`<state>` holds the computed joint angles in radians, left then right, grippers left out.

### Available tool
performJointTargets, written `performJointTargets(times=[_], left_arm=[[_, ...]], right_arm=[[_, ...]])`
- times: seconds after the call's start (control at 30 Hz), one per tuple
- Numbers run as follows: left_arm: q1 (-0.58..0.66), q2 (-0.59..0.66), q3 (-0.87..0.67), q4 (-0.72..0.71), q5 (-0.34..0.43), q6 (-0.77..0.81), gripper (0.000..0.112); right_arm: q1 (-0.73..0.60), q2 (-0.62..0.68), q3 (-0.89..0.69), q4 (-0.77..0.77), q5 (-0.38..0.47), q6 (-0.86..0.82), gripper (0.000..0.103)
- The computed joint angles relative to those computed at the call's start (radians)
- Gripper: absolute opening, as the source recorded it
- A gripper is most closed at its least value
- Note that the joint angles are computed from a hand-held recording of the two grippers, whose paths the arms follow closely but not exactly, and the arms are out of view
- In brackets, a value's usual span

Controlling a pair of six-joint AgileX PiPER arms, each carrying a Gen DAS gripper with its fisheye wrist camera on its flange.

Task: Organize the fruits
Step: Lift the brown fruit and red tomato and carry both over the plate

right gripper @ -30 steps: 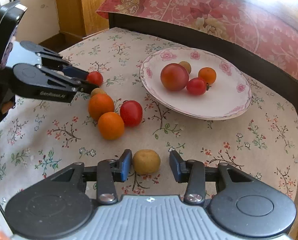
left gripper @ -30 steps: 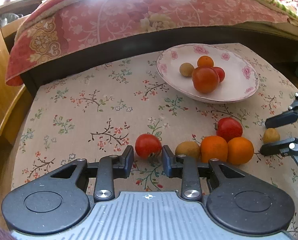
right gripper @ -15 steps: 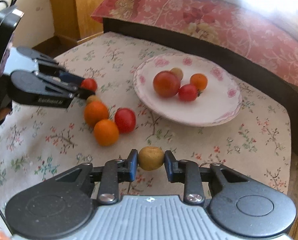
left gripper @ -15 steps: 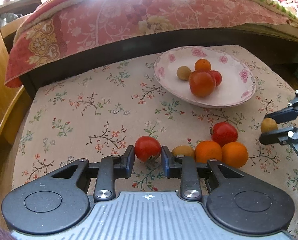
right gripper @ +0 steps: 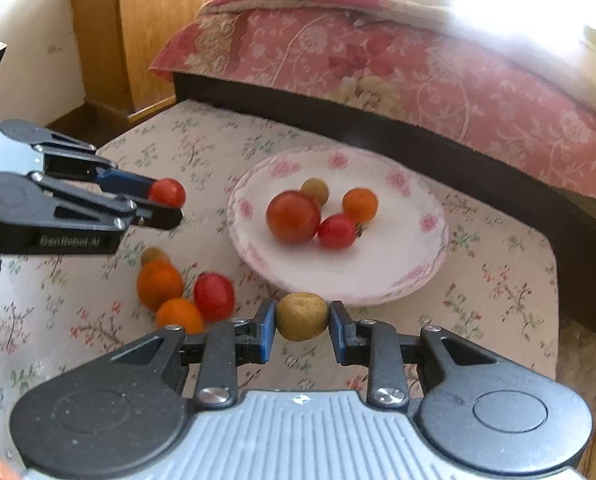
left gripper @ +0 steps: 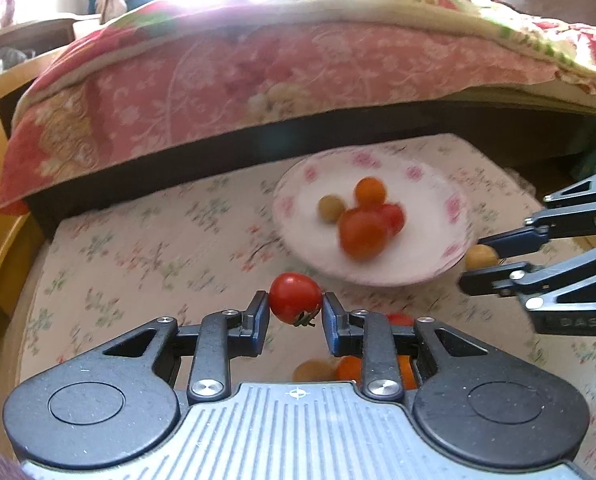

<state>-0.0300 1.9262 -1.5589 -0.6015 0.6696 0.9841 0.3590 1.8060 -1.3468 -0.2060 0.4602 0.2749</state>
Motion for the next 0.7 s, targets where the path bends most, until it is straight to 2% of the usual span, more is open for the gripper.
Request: performJointTargets(times=[0.7], left_arm=[[-0.083,0.094,-0.114,0.072,0.014,-0.112,0.036]], right_arm=[[-0.051,0.094,-0.117,-0.02,0.005,0.037,0.032]])
